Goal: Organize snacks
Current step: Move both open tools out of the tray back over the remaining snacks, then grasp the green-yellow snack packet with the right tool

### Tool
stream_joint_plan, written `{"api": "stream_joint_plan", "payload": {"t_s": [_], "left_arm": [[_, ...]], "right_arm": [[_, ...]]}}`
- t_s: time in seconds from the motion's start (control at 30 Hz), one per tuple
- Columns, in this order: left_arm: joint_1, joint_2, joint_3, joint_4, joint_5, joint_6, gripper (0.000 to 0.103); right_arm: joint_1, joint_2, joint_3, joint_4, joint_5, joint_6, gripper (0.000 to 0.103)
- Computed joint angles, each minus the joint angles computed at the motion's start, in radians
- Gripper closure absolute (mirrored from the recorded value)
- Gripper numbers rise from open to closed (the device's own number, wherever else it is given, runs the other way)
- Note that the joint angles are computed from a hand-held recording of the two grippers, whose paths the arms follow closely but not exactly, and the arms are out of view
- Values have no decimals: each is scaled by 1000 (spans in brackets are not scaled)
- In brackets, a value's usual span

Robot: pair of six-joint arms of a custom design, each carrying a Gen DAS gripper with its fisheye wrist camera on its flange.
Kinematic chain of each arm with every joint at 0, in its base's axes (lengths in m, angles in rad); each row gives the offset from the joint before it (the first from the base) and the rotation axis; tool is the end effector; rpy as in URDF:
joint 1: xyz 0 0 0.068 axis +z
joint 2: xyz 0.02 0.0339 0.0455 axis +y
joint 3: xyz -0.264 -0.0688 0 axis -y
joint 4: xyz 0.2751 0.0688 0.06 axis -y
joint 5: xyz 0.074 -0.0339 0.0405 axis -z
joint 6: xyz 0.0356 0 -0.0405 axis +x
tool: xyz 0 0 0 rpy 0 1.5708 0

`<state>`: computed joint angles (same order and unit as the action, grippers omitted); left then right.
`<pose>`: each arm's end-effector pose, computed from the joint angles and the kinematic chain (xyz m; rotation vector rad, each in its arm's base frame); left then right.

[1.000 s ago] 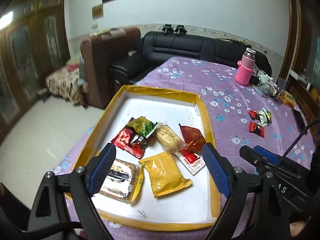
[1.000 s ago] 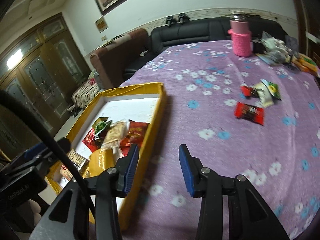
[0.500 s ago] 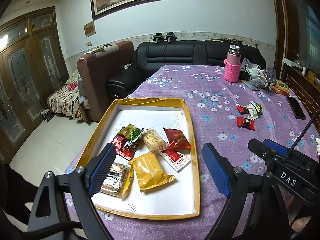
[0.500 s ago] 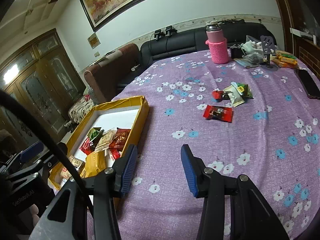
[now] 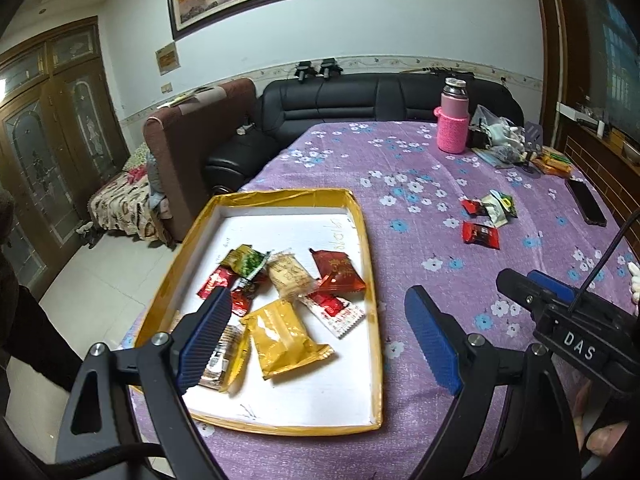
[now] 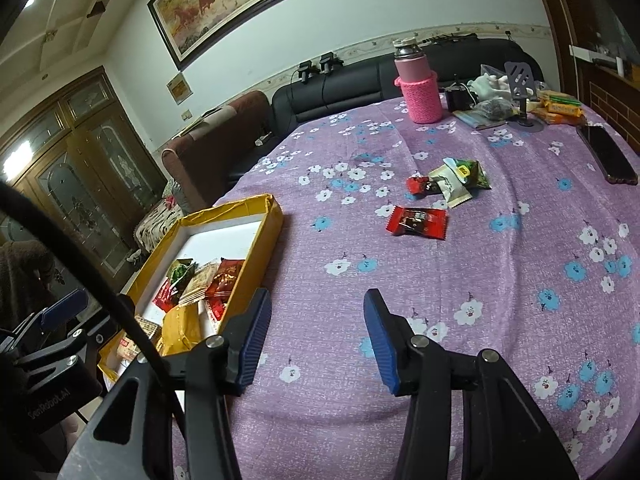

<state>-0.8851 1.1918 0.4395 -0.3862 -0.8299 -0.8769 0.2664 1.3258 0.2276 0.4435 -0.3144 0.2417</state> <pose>0.1503 -0.1422 0.1256 -0.2067 2.2324 0.2476 0.2095 0.0686 0.0863 -0.2040 2.2518 0.6252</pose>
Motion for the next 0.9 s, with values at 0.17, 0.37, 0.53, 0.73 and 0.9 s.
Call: {"api": "stream_joint_plan", "payload": {"t_s": [0.17, 0.37, 0.53, 0.73, 0.9], "left_arm": [[38, -44, -43, 121, 125, 103, 15], [102, -8, -85, 319, 326, 191, 11], [121, 44, -104, 478, 515, 240, 11], [85, 66, -89, 470, 518, 252, 11], [134, 49, -107, 463, 548, 242, 11]], "right_arm": [[-128, 18, 29, -31, -57, -44, 55], [-366, 165, 204, -152, -134, -112, 54], [-364, 345, 367, -190, -118, -154, 53], [-272, 584, 652, -260, 12, -120, 53], [-215, 774, 911, -361, 151, -159, 53]]}}
